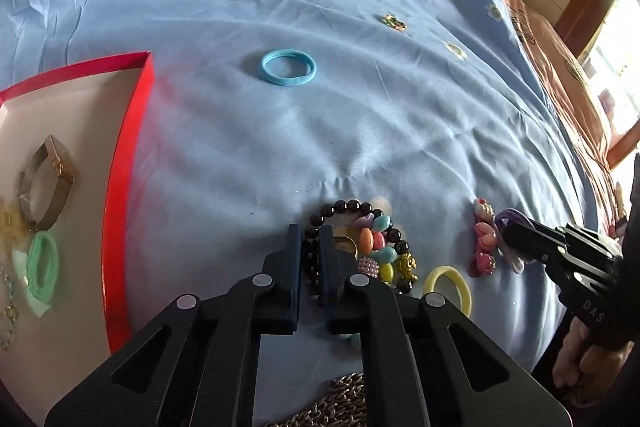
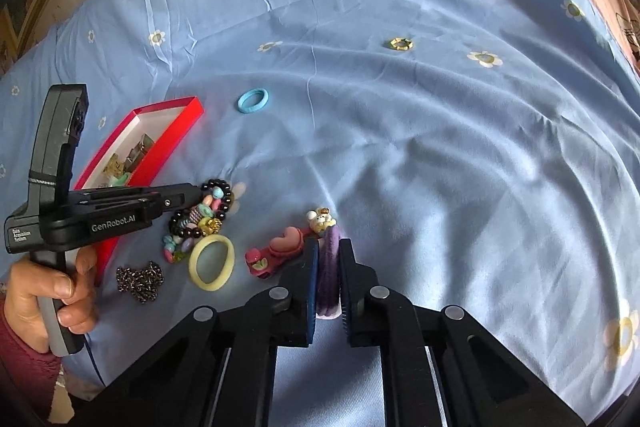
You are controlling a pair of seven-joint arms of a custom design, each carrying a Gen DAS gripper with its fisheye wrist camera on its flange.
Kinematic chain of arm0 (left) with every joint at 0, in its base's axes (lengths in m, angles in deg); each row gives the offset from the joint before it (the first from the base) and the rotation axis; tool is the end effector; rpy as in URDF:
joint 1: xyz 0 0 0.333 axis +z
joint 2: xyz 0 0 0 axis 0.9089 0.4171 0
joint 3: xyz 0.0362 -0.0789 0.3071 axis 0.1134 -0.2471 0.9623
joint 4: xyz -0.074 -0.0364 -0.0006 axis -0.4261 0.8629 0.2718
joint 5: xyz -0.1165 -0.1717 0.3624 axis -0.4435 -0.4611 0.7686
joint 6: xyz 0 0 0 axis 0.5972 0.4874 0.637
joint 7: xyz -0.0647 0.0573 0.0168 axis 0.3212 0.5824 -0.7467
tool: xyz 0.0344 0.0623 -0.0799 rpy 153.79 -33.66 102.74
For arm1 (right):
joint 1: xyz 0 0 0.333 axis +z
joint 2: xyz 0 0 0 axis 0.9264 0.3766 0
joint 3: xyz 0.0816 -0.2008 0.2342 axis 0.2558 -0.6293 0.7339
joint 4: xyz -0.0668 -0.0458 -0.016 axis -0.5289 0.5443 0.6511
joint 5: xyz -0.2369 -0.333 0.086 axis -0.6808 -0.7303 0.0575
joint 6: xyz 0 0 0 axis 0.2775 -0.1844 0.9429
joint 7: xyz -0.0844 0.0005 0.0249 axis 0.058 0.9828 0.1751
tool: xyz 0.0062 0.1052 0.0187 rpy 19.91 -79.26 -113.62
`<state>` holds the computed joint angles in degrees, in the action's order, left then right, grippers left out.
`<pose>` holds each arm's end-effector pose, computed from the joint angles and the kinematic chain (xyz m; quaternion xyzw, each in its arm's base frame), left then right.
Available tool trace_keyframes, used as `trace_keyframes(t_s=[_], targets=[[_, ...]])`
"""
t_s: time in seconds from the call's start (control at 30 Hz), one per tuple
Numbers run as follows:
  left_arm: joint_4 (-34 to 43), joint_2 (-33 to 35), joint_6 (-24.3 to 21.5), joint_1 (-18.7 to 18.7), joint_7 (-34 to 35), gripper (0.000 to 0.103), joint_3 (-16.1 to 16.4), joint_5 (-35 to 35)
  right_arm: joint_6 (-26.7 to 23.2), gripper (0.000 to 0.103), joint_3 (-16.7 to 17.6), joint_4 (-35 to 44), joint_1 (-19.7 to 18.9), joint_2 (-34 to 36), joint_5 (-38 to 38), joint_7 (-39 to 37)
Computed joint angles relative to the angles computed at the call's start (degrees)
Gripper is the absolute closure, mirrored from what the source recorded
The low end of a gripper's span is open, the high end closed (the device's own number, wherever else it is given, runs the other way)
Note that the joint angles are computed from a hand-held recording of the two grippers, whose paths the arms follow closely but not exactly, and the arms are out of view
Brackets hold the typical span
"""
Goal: Organize jewelry
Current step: 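Grasp the black bead bracelet with the left tool while the right tool grasps the purple hair clip, then carry the black bead bracelet and purple hair clip toward the red box with both tools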
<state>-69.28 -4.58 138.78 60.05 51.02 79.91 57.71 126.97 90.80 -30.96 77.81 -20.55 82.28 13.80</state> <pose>0.6585 -0.1514 0.4735 -0.6465 0.7068 -0.2705 0.0962 0.6564 0.2916 0.4292 -0.7409 0.5427 -0.1208 0.3768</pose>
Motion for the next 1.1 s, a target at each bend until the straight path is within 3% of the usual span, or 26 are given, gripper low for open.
trace_keyframes(t_s=[0.4, 0.7, 1.1], targets=[[-6.5, -7.9, 5.0, 1.3, 5.7, 0.097, -0.8, -10.8, 2.9, 0.096, 3.1, -1.4, -2.1, -2.0, 3.1, -2.9], [-11.2, -14.4, 8.0, 1.1, 8.6, 0.097, 0.5, -16.4, 2.6, 0.096, 6.5, -0.5, -3.2, -2.2, 7.9, -8.7], [-18.7, -22.2, 11.0, 1.5, 8.0, 0.097, 2.9, -18.9, 0.1, 0.096, 7.4, 4.2, -0.2, -0.1, 11.4, -14.8]])
